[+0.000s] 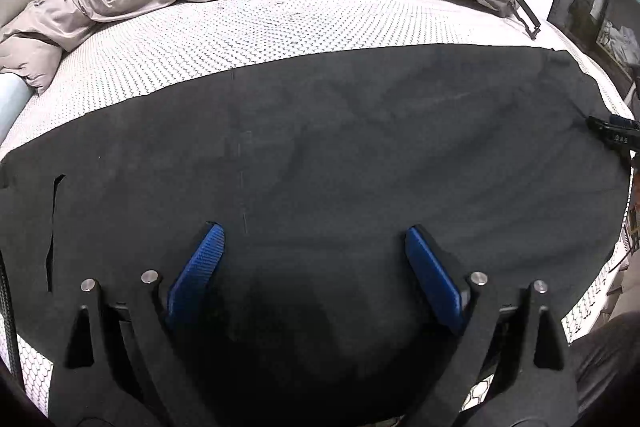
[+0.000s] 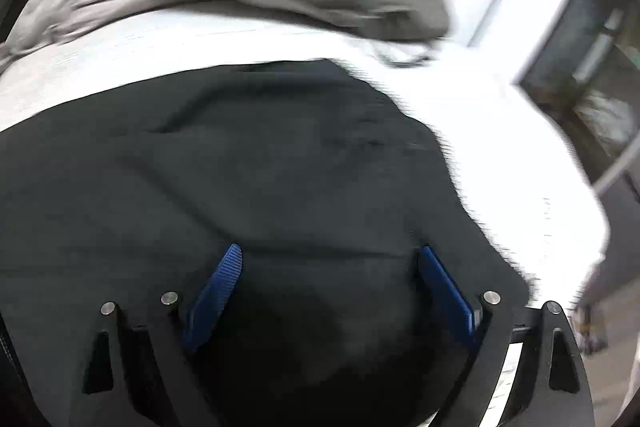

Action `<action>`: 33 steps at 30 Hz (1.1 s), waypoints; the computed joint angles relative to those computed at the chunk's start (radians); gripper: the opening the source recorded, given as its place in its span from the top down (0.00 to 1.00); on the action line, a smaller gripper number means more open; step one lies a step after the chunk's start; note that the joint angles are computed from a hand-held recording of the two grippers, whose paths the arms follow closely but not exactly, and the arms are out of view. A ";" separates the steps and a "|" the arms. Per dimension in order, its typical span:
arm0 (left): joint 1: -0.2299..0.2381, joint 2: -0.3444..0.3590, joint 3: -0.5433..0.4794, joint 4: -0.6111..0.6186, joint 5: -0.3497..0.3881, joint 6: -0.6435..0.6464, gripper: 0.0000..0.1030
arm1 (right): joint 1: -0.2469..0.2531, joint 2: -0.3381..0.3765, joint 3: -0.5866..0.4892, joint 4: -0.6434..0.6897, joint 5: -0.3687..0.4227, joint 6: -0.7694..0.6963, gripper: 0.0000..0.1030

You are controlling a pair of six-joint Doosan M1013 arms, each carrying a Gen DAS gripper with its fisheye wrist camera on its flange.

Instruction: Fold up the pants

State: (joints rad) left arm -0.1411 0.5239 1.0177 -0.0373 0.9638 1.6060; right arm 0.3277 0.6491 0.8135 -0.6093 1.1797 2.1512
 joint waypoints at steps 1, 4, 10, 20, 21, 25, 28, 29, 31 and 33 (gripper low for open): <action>-0.004 0.002 -0.003 0.016 0.003 -0.009 0.11 | -0.011 -0.012 0.017 0.036 -0.025 0.002 0.12; -0.001 0.016 -0.043 0.024 0.030 -0.019 0.16 | -0.013 -0.028 0.038 0.043 -0.063 0.010 0.12; -0.010 -0.004 -0.064 -0.029 0.004 -0.009 0.17 | 0.016 -0.067 0.054 0.162 -0.178 -0.047 0.12; -0.030 0.156 -0.299 0.035 0.210 -0.015 0.22 | 0.087 0.221 -0.418 0.294 0.119 -0.428 0.12; -0.028 0.153 -0.293 0.036 0.203 -0.005 0.22 | 0.088 0.211 -0.388 0.290 0.109 -0.424 0.12; -0.015 0.148 -0.285 0.055 0.189 -0.014 0.21 | 0.064 0.192 -0.369 0.213 0.139 -0.334 0.12; 0.000 0.157 -0.303 0.067 0.211 -0.042 0.20 | 0.037 0.175 -0.320 0.015 0.217 -0.145 0.13; 0.005 0.160 -0.310 0.069 0.220 -0.047 0.20 | 0.018 0.147 -0.265 0.023 0.194 -0.084 0.13; 0.011 0.166 -0.322 0.088 0.236 -0.072 0.20 | -0.003 0.091 -0.168 0.087 0.095 -0.046 0.13; 0.015 0.160 -0.320 0.095 0.232 -0.097 0.21 | 0.009 0.075 -0.141 0.052 0.080 -0.066 0.12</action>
